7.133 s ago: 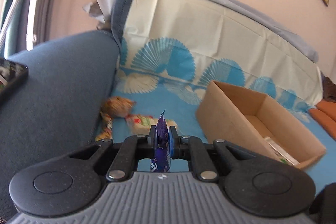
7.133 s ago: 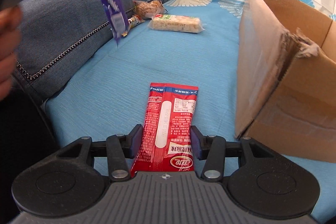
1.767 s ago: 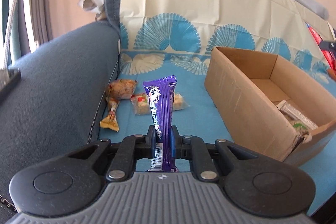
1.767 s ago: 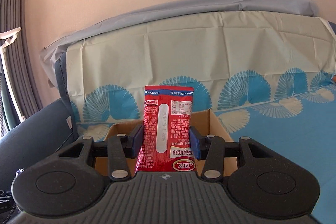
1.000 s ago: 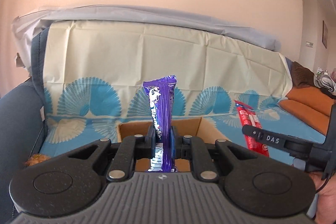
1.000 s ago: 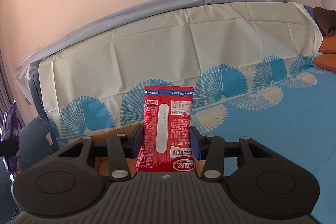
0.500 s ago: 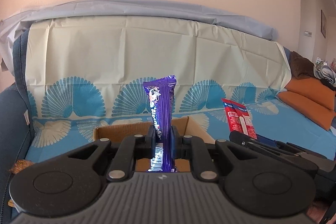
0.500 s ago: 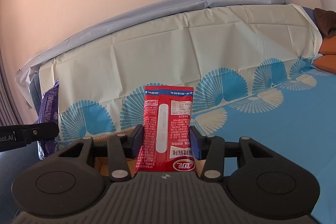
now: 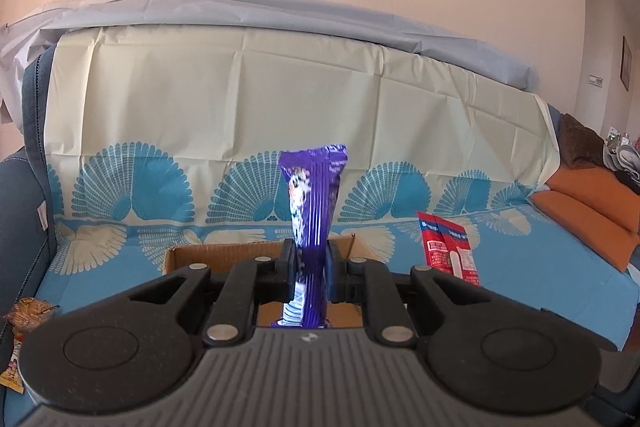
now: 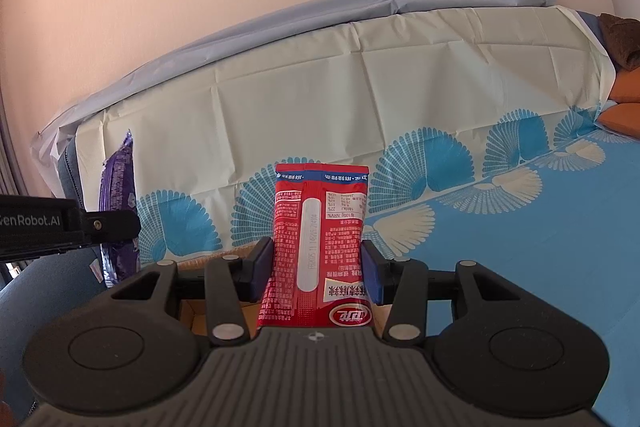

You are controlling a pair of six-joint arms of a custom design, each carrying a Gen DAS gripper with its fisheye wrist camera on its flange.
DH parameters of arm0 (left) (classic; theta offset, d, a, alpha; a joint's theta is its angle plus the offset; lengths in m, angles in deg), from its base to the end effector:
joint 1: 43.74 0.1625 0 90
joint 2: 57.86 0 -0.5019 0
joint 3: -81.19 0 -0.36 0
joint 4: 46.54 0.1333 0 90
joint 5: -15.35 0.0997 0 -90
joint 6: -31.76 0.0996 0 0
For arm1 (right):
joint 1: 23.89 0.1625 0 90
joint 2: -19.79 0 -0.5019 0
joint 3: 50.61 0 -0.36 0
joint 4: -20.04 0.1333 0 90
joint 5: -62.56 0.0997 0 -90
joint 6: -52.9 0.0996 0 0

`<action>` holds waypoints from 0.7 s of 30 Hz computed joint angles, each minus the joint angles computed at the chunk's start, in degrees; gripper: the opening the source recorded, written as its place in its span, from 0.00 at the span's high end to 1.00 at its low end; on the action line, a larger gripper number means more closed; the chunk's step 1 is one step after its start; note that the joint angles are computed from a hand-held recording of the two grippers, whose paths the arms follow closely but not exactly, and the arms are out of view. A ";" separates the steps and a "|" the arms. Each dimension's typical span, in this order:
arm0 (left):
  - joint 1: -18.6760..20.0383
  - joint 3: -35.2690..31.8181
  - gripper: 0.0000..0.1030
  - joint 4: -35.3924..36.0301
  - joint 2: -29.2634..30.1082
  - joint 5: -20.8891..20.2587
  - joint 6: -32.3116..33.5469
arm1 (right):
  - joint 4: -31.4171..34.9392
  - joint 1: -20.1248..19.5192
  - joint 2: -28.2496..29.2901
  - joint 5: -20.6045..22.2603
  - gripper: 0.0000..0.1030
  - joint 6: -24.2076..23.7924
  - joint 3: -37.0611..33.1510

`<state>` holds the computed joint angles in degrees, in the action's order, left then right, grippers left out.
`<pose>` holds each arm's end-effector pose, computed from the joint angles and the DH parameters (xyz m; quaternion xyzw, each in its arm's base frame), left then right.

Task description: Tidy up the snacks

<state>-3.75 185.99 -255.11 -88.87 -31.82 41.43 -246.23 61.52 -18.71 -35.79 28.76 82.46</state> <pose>-0.3710 -0.5736 0.0938 0.3077 0.8159 -0.4493 0.1946 0.0804 -0.4840 0.2005 0.0812 -0.7515 0.6183 0.2152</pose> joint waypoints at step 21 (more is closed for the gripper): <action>4.43 19.93 0.89 -19.62 -6.70 3.21 2.78 | 0.98 1.97 2.52 -1.86 0.52 -5.03 -0.82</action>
